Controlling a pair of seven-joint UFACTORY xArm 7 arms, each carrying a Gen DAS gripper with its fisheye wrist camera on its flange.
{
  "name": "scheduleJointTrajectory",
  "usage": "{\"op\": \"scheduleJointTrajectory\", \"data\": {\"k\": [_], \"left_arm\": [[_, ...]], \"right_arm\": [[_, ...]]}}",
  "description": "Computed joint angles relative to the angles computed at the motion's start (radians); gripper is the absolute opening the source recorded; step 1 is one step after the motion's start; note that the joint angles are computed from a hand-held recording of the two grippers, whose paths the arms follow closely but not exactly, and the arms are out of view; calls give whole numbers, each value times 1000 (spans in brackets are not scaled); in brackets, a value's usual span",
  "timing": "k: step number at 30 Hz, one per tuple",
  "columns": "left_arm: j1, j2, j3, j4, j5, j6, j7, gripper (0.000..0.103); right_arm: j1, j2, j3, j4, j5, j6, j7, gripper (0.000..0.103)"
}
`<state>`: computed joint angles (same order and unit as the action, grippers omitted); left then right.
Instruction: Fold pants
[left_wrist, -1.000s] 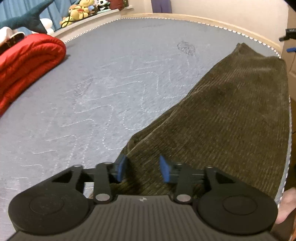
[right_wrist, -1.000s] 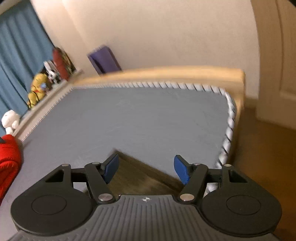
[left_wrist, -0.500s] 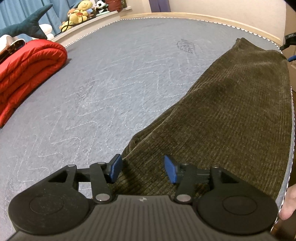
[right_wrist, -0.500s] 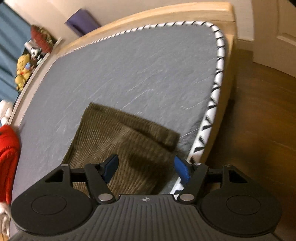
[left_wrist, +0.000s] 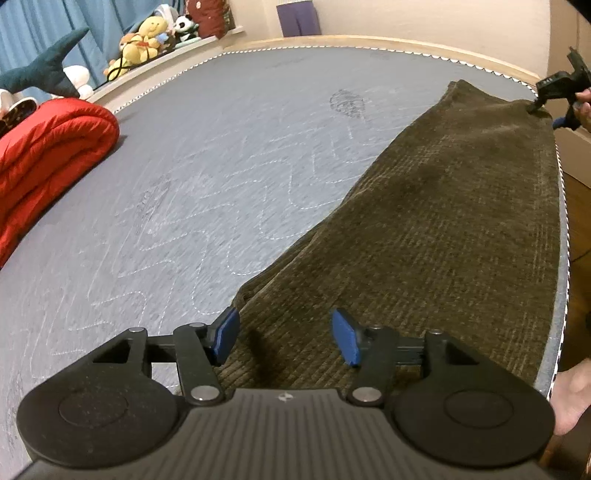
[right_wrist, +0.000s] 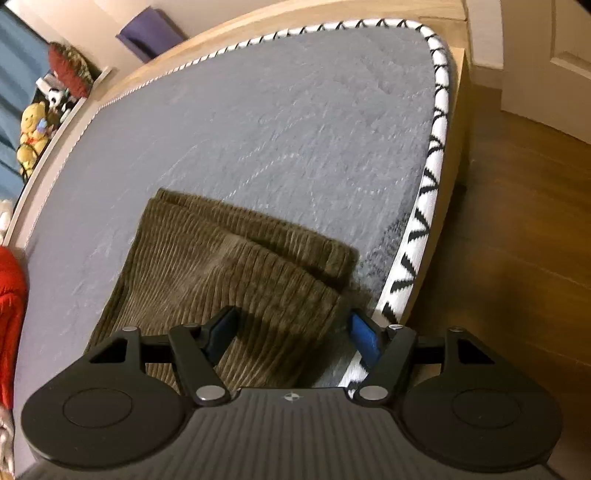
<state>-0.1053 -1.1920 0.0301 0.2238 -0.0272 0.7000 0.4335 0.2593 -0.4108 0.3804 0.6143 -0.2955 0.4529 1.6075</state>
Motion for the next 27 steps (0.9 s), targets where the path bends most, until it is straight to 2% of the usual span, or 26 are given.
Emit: {"op": "scheduleJointTrajectory", "data": {"k": [2, 3, 9, 12, 14, 18, 22, 24, 27], "left_arm": [[-1, -5, -1, -1, 1, 3, 2, 64], [0, -7, -3, -2, 2, 3, 2, 65], [3, -13, 5, 0, 0, 3, 5, 65], [4, -20, 9, 2, -3, 4, 8, 65], [6, -25, 12, 3, -5, 3, 10, 65], [22, -36, 20, 6, -6, 3, 9, 65], [50, -53, 34, 2, -3, 6, 8, 66], [71, -60, 45, 2, 0, 7, 8, 65], [101, -59, 64, 10, -1, 18, 9, 65]], "right_arm": [[-33, -4, 32, 5, -41, 1, 49, 68], [-44, -5, 43, 5, -61, -9, 69, 61], [-59, 22, 67, 26, -135, 0, 124, 44], [-72, 11, 91, 37, -179, 15, 192, 20], [-93, 7, 146, 90, -248, 83, 250, 18], [-115, 69, 290, 307, -514, 230, 291, 16], [-80, 263, 470, 577, -819, 372, 227, 16], [-9, 426, 559, 716, -1003, 458, 162, 16], [181, 675, 594, 893, -1208, 510, -24, 17]]}}
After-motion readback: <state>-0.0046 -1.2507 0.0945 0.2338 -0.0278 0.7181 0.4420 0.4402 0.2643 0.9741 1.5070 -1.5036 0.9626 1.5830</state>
